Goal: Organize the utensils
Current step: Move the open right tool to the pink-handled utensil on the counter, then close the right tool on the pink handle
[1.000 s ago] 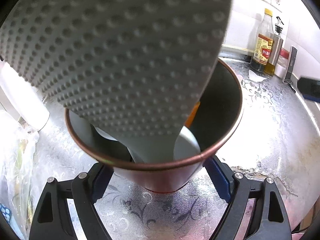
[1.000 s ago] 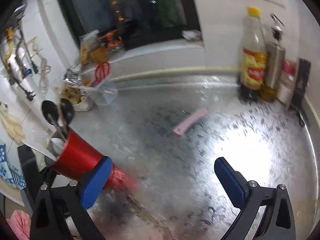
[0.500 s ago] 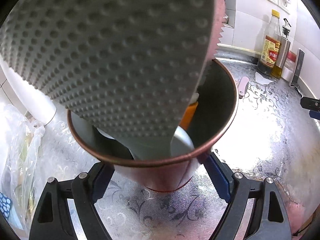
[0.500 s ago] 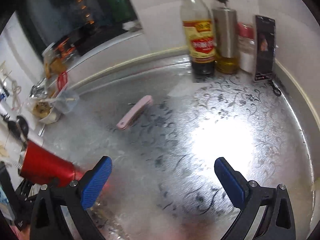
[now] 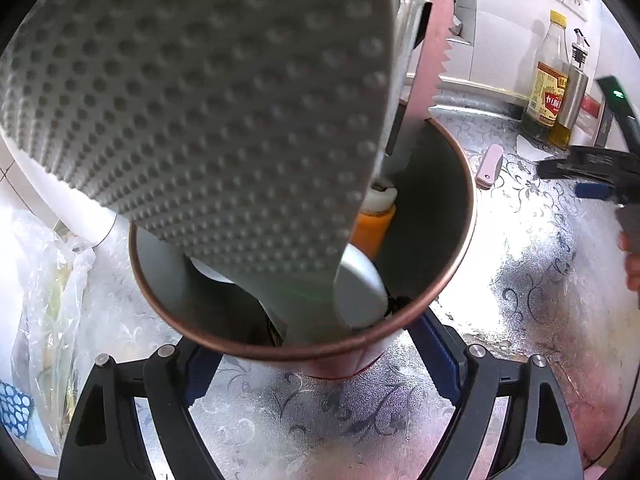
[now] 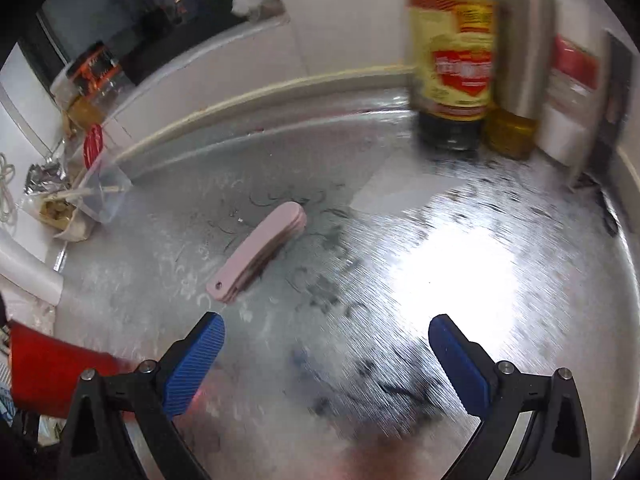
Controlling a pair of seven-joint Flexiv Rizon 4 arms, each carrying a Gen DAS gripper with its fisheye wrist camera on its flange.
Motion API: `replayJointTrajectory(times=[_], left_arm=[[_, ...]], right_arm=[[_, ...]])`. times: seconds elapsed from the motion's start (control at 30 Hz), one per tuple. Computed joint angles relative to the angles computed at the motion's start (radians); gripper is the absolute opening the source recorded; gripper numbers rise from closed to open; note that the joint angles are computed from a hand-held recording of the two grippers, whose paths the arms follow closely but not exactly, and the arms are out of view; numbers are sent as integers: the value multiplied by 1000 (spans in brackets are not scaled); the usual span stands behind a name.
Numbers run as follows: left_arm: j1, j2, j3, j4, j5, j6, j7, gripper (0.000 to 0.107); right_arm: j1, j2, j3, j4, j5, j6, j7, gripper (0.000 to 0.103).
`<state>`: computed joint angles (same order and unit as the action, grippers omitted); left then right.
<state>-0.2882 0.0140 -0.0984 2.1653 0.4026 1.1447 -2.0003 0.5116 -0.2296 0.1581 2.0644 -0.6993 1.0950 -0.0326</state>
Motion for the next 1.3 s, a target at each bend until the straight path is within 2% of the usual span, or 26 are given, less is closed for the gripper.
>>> replayJointTrajectory(times=[0.2,0.43,0.77,0.87,0.97,1.07,1.13,1.2,1.23,1.3], left_arm=[[6,-4,2,-18,-29,-11,45,87],[16,-19,13,-18,-60,15,97,87],[21,1,20,21,-90,55,143,87],[26,3,21,31,-104,69,162,87],[33,26,27,78,-122,100,186,87],[39,42,31,110,-157,125,224,87],[44,49,33,128,-181,141,248,87],[50,46,36,146,-207,167,276,87],[51,48,38,157,-224,179,293,87],[53,54,43,178,-259,200,329,87]], right_arm=[[8,-98,1,-121,108,-79,-94,103],[41,-160,-28,-234,127,-221,-131,103],[49,-229,-49,-354,155,-287,-148,100],[49,-275,-53,-435,176,-325,-199,91],[64,-314,-60,-513,192,-405,-239,86],[81,-331,-72,-542,178,-421,-254,72],[92,-332,-75,-547,171,-419,-252,51],[97,-326,-76,-538,163,-400,-250,39],[99,-321,-76,-526,158,-382,-247,34],[112,-297,-78,-483,133,-366,-225,33]])
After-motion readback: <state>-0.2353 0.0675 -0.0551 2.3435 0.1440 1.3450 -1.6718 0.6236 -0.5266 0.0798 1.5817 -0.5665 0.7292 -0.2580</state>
